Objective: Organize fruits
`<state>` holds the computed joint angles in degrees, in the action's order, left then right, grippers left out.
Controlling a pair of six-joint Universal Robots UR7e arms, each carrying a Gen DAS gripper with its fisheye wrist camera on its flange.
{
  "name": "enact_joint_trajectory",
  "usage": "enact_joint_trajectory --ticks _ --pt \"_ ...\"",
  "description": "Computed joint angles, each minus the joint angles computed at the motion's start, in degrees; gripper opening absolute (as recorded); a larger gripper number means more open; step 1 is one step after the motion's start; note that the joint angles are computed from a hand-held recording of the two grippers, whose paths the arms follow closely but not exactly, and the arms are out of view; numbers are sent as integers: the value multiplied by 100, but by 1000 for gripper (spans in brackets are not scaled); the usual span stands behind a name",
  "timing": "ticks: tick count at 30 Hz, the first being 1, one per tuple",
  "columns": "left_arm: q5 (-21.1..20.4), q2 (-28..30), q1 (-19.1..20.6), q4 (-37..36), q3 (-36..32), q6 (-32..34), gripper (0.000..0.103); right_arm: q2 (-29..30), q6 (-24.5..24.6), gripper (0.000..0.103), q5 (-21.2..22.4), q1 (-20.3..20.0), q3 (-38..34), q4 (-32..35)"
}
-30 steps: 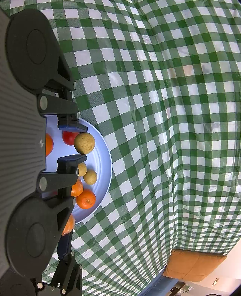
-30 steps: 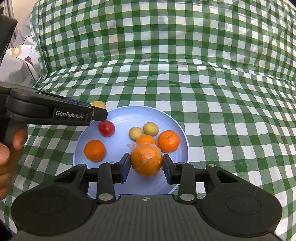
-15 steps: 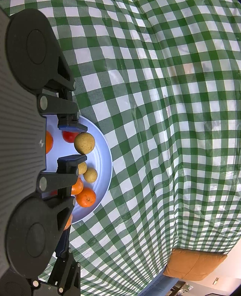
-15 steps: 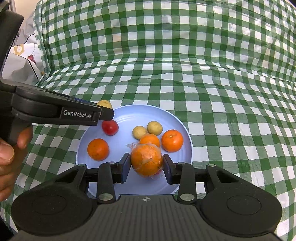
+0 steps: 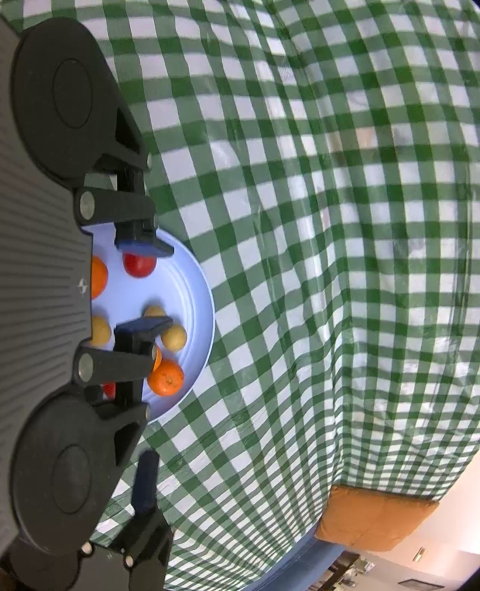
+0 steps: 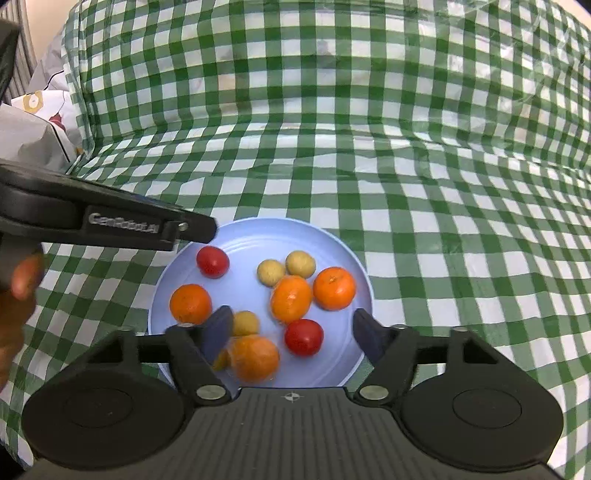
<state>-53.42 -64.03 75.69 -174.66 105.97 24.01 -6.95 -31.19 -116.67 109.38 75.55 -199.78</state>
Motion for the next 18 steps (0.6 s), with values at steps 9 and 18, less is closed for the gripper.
enact_joint_trajectory --ticks 9,18 --pt "599 -310 -251 -418 537 -218 74 -106 11 100 -297 155 208 -294" --pt "863 -523 -319 -465 820 -457 91 -46 239 102 -576 200 124 -188"
